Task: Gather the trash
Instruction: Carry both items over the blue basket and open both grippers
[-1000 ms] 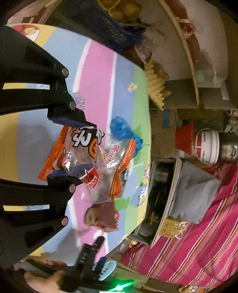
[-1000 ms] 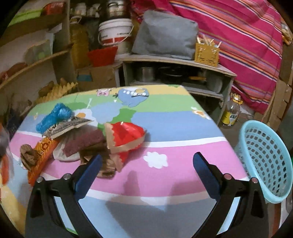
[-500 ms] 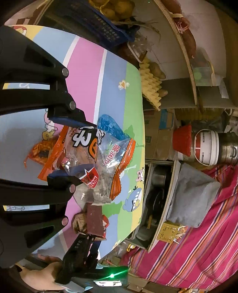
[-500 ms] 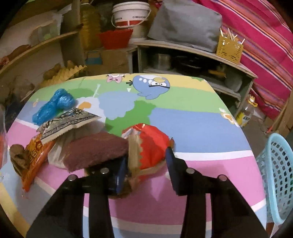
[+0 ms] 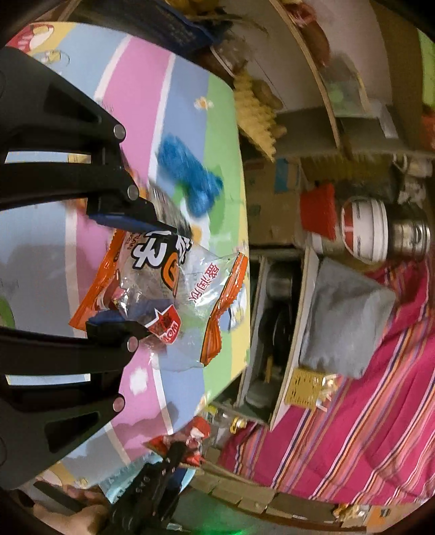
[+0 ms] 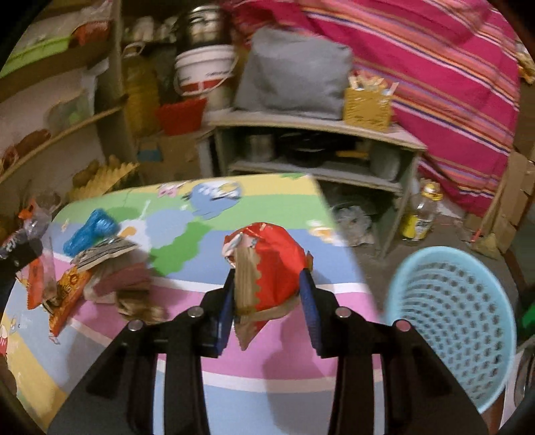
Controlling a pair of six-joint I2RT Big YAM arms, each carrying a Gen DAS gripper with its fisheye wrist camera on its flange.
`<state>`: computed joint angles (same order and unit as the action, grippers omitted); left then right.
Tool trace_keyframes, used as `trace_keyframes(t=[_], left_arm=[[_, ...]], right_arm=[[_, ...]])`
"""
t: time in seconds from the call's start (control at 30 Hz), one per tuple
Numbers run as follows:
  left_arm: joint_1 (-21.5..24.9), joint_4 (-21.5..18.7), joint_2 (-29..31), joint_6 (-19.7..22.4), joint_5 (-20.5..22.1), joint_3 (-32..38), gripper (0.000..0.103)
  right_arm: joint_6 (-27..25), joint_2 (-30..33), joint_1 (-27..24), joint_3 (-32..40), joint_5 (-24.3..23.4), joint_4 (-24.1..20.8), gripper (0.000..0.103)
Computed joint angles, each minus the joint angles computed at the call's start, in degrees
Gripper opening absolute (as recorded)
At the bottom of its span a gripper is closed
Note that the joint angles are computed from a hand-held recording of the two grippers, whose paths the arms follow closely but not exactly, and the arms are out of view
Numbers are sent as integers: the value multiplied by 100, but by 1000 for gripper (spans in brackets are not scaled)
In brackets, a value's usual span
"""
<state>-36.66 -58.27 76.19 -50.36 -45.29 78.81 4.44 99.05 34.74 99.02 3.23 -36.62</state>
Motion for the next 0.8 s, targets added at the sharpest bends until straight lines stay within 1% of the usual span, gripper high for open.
trace_keyframes(t=[0.1,0.3,0.4,0.5,0.6,0.67,0.8], left_arm=[[-108,161,414,168,65,402,37],[-357,536,1292,680,119,1282,37],[-452,730,1816,908,345,1862,37],[-560,749,2285,1250,410,2498,37],[-665,772,2751,1650,442,3217,37],[-719,714,3141,1894,514,3798,37],[-735,609,3781,2202,755,4657,37]], right_arm=[[19,-207,-316,-224,18,103,37],[267,-500,-1003,-570,-63,291,37],[319,-550,-1295,-608,-101,309,37],[361,-577,-1540,-508,-99,253,37],[182,-553,-1693,-361,-25,171,37],[180,-586,-1767,-415,-102,227,37],[296,-582,-1974,-601,-346,263,37]])
